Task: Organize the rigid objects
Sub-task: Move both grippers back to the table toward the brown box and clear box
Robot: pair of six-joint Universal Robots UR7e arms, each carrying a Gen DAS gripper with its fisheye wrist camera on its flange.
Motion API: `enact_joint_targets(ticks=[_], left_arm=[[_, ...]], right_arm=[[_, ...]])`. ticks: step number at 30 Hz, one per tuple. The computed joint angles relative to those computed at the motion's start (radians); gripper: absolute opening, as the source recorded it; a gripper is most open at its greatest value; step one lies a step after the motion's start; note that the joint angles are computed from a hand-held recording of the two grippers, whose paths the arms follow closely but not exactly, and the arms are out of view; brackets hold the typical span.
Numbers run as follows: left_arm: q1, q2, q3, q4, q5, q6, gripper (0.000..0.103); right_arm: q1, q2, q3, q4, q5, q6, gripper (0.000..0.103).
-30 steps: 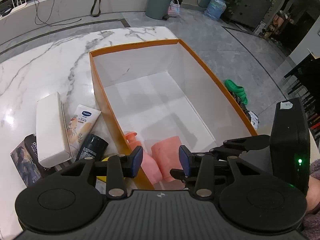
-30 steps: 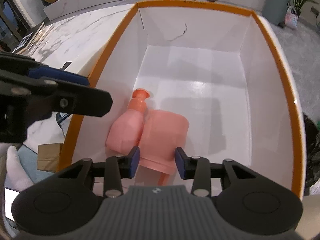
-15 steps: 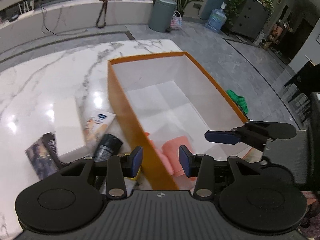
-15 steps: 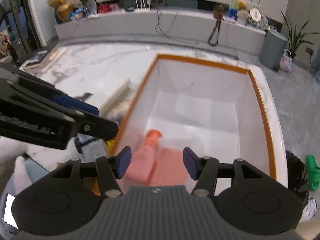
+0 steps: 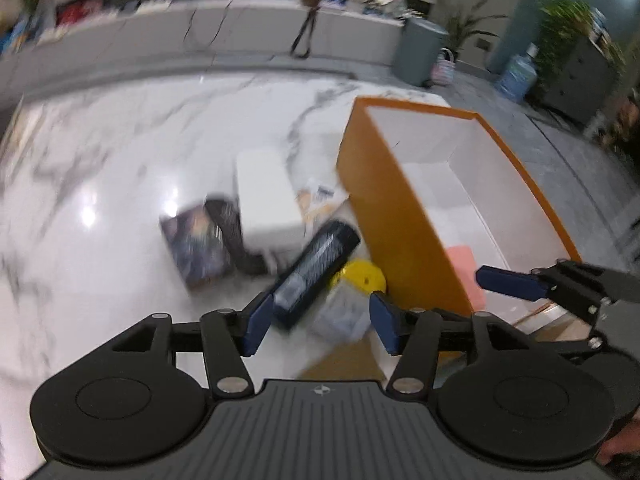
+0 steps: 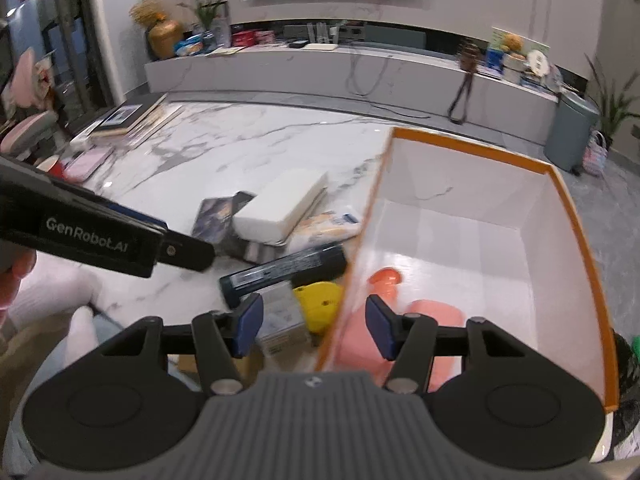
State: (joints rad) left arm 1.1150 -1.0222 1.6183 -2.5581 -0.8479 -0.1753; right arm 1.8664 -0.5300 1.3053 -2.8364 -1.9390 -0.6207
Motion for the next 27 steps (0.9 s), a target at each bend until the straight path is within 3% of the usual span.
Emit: enact_joint_targets(ticks=[1, 4, 8, 13, 23, 27], left_arm=[[0.007, -0.008, 0.004, 0.015, -0.017, -0.046, 0.068], [0.019, -0.021, 0.036, 0.013, -0.02, -0.177, 0.074], [0.03, -0.016, 0.071, -0.005, -0.04, -0.276, 0.08], [0.028, 0.0, 0.08, 0.03, -0.018, -0.327, 0.085], [0.026, 0.066, 0.033, 0.095, 0.018, -0.383, 0.085], [0.028, 0.083, 0.026, 0.109, 0.03, -0.375, 0.079]], right_arm=[[0.002, 0.004, 0.001, -0.004, -0.003, -0.013, 0.046], [0.012, 0.023, 0.009, -0.073, -0.048, -0.056, 0.045], [0.008, 0.02, 0.017, -0.082, -0.058, -0.016, 0.042], [0.01, 0.031, 0.033, -0.155, -0.113, -0.072, 0.043], [-0.008, 0.026, 0.024, -0.144, -0.104, -0.021, 0.046], [-0.009, 0.03, 0.023, -0.141, -0.103, -0.021, 0.046]])
